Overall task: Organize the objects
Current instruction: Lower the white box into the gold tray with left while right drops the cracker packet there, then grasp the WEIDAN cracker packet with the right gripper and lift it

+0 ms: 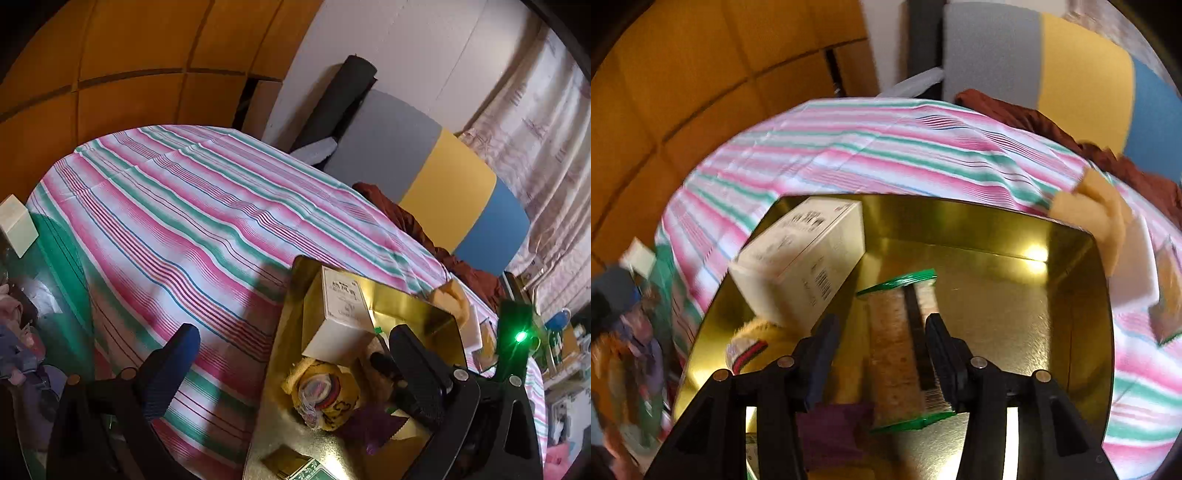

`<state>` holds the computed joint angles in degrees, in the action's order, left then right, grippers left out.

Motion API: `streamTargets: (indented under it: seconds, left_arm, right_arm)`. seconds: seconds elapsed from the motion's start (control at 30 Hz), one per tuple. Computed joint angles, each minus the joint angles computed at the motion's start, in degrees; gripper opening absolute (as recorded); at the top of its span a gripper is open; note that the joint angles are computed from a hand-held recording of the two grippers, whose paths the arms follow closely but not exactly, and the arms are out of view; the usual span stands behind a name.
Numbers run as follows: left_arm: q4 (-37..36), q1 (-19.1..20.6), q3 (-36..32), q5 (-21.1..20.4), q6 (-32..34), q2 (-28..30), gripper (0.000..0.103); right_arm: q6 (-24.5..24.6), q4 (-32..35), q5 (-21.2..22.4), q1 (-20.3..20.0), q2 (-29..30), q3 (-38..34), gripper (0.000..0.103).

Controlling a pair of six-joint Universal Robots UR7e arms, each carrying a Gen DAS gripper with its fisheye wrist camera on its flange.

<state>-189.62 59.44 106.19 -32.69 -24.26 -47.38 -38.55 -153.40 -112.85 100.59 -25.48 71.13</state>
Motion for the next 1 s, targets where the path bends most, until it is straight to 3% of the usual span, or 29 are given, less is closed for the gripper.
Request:
streamTargets:
  seconds: [0.17, 0.27, 0.43, 0.6, 1.0]
  left_arm:
    - [-3.48, -0.38, 0.61, 0.85, 0.99, -0.40, 0.103]
    - [-5.41, -0.59, 0.82, 1.15, 1.78, -0.52, 0.103]
    - [-5.49, -0.71, 0.86, 1.14, 1.45, -0.53, 0.103]
    - [-3.59, -0.67, 0.56, -1.65, 0.92, 0.01, 0.103]
    - [8.90, -0.98, -3.73, -11.89, -1.48, 4.09, 0.103]
  right_arm:
    - [-6.05, -0.60, -0.24, 1.04, -1.55, 5.09, 0.049]
    - [-7.69, -0.59, 3.02, 0.83, -4.62, 9.71, 0.049]
    - [-3.97, -5.50, 8.36, -0.73, -10.11, 14.54, 0.049]
    - [0.76, -10.58, 11.64, -3.02, -14.12, 15.93, 0.050]
    - [7.24, -14.76, 7.69, -10.15, -17.19, 15.16, 0.050]
